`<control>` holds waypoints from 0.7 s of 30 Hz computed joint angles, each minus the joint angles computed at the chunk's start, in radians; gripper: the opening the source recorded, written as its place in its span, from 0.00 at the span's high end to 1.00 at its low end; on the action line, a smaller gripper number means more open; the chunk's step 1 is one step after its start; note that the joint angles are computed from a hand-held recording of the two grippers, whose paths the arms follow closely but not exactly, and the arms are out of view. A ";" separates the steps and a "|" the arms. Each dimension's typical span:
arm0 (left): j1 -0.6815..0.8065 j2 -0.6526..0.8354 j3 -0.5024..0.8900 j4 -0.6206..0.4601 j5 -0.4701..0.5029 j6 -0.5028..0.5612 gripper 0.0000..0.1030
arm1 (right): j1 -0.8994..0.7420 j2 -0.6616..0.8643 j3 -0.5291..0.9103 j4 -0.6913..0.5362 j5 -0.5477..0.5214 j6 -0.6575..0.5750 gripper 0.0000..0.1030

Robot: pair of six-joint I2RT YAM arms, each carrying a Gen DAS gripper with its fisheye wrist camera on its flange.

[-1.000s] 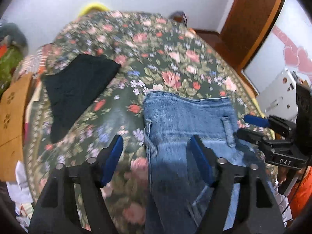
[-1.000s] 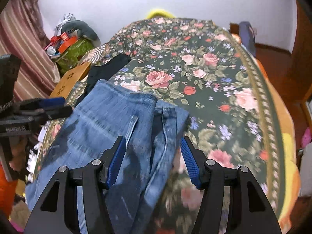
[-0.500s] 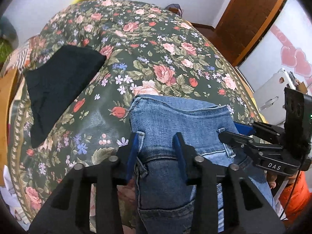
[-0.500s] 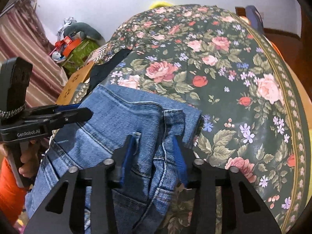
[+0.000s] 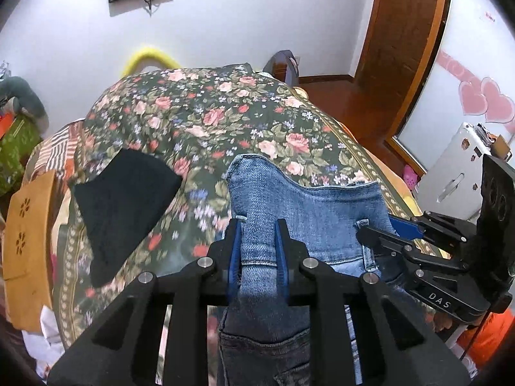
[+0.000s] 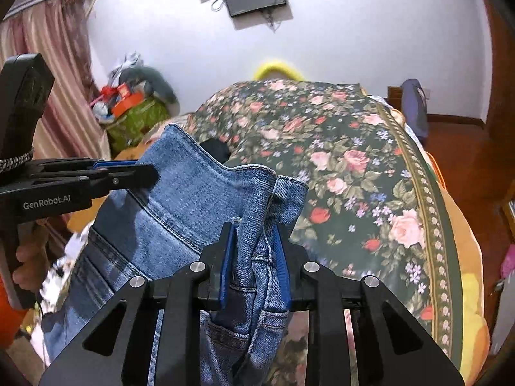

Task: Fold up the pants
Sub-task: 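Grasp the jeans waistband with the left tool while the right tool grasps the waistband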

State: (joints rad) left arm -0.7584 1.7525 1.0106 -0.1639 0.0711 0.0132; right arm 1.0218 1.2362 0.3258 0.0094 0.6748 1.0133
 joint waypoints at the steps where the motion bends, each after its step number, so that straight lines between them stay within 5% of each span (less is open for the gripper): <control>1: -0.005 0.047 0.039 -0.014 -0.005 0.008 0.80 | -0.037 0.002 -0.018 0.038 -0.027 -0.013 0.79; 7: 0.026 0.398 0.303 -0.141 0.024 0.031 0.76 | -0.248 0.327 -0.045 0.341 -0.274 -0.090 0.78; 11: 0.026 0.395 0.283 -0.112 0.015 0.066 0.68 | -0.297 0.388 -0.068 0.424 -0.334 -0.114 0.72; 14: 0.038 0.339 0.251 -0.120 0.009 0.072 0.63 | -0.312 0.282 -0.078 0.325 -0.357 -0.121 0.69; 21: 0.041 0.062 0.046 -0.084 0.004 0.112 0.63 | -0.087 -0.017 -0.026 -0.051 -0.158 -0.059 0.69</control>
State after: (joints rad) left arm -0.7171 1.8142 1.0565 -0.2478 0.0753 0.1256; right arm 0.9343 1.2191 0.3001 -0.0412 0.5169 0.9548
